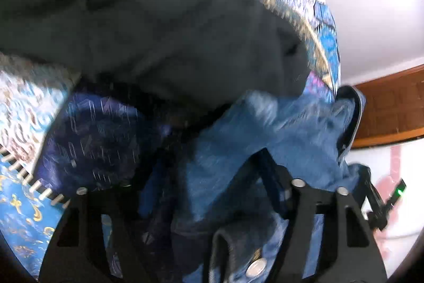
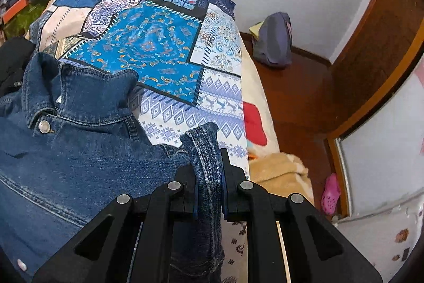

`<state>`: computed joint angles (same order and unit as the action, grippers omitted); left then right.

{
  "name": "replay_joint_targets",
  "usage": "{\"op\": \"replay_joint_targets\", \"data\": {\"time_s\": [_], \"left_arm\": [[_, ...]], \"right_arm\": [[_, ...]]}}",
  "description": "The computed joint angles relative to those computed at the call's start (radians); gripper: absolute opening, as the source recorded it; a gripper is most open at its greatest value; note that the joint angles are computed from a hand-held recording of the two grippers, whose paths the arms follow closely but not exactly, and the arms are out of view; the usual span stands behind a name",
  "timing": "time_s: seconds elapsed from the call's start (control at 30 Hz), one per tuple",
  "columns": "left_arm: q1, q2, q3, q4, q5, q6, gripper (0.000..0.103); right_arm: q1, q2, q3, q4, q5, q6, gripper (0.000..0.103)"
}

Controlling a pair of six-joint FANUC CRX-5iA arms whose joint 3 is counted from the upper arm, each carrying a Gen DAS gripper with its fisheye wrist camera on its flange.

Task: Fold large clothes

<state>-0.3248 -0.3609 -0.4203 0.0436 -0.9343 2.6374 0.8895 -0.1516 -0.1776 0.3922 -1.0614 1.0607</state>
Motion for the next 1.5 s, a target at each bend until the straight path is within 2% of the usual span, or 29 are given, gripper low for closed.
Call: {"op": "replay_joint_targets", "data": {"time_s": [0.07, 0.13, 0.23, 0.4, 0.53, 0.63, 0.7, 0.73, 0.77, 0.87, 1.0, 1.13, 1.2, 1.27, 1.33, 1.5], "left_arm": [[-0.074, 0.065, 0.130, -0.129, -0.109, 0.016, 0.027], [-0.174, 0.138, 0.282, -0.269, -0.252, 0.017, 0.012], [-0.244, 0.164, 0.403, -0.367, -0.343, 0.005, 0.010], [-0.224, 0.176, 0.535, -0.388, -0.351, 0.007, 0.009], [-0.287, 0.283, 0.710, -0.519, -0.458, -0.030, 0.009], [-0.302, 0.350, 0.781, -0.568, -0.569, -0.090, 0.010], [-0.339, 0.385, 0.812, -0.652, -0.653, -0.115, 0.010], [-0.343, 0.388, 0.812, -0.666, -0.664, -0.132, 0.012], [-0.340, 0.377, 0.794, -0.664, -0.658, -0.144, 0.019], [-0.327, 0.339, 0.738, -0.630, -0.639, -0.143, 0.032], [-0.361, 0.315, 0.732, -0.648, -0.663, -0.136, 0.037], [-0.447, 0.295, 0.747, -0.698, -0.692, -0.100, 0.064], [-0.507, 0.298, 0.766, -0.732, -0.731, -0.100, 0.068], [-0.554, 0.301, 0.777, -0.739, -0.760, -0.109, 0.070], [-0.593, 0.297, 0.773, -0.729, -0.772, -0.102, 0.071], [-0.691, 0.271, 0.716, -0.685, -0.765, -0.015, 0.077]], "right_arm": [[-0.005, -0.008, 0.024, -0.023, -0.013, 0.028, 0.011], [0.005, -0.033, 0.029, -0.012, -0.005, 0.047, 0.011], [0.019, -0.062, 0.047, -0.006, 0.017, 0.073, 0.011], [0.021, -0.020, 0.099, 0.050, 0.048, 0.041, 0.011], [0.018, 0.026, 0.107, 0.116, 0.073, -0.052, 0.011], [0.022, 0.078, 0.117, 0.190, 0.013, -0.099, 0.013], [0.029, 0.087, 0.091, 0.275, -0.017, -0.134, 0.017], [0.029, 0.081, 0.080, 0.294, -0.020, -0.141, 0.019], [0.025, 0.067, 0.074, 0.281, -0.018, -0.133, 0.024], [0.000, 0.020, 0.087, 0.157, -0.005, -0.082, 0.039], [0.001, -0.044, 0.075, 0.091, -0.030, -0.062, 0.040], [0.019, -0.106, 0.074, 0.012, -0.066, -0.005, 0.042], [0.051, -0.145, 0.055, 0.005, -0.091, 0.017, 0.047], [0.104, -0.196, 0.016, 0.032, -0.118, 0.019, 0.061], [0.160, -0.246, -0.032, 0.074, -0.131, 0.011, 0.066], [0.327, -0.363, -0.145, 0.163, -0.202, -0.045, 0.068]]}}
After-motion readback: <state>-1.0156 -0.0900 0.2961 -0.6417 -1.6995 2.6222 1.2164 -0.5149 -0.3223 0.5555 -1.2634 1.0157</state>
